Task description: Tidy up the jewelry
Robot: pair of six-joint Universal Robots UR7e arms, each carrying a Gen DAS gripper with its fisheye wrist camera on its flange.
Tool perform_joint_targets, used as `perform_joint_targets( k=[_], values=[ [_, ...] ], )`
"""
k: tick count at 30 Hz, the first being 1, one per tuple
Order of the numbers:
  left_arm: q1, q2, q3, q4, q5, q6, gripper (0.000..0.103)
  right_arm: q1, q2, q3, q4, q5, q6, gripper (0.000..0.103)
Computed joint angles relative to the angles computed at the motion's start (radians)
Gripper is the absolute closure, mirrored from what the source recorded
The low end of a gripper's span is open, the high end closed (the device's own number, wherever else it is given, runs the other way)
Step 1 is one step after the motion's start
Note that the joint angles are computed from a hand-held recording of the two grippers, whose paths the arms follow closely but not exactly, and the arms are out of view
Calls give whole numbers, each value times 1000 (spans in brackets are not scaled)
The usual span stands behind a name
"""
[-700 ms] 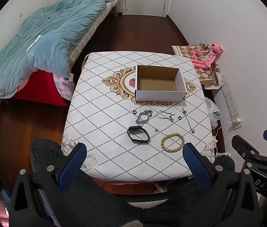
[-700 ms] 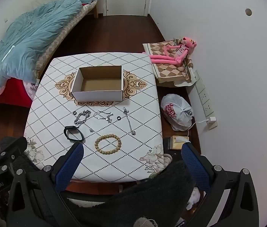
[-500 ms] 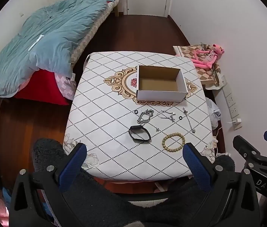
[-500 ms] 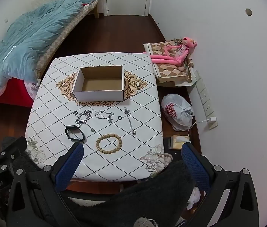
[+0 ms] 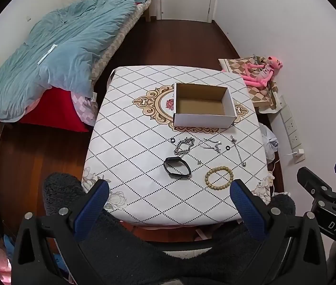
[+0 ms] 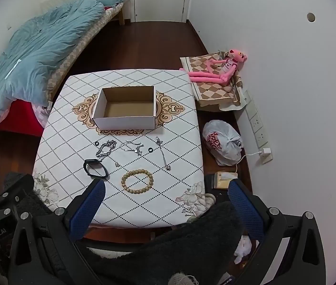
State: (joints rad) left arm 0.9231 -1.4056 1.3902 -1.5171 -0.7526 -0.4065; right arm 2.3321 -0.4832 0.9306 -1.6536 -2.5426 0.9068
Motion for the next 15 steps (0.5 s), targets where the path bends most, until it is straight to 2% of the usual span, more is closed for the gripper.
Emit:
perform_joint_targets(
  k=[15],
  values=[
    [-12, -3, -1, -4, 7, -4, 0, 4, 5, -11, 8, -9, 0, 0]
  ],
)
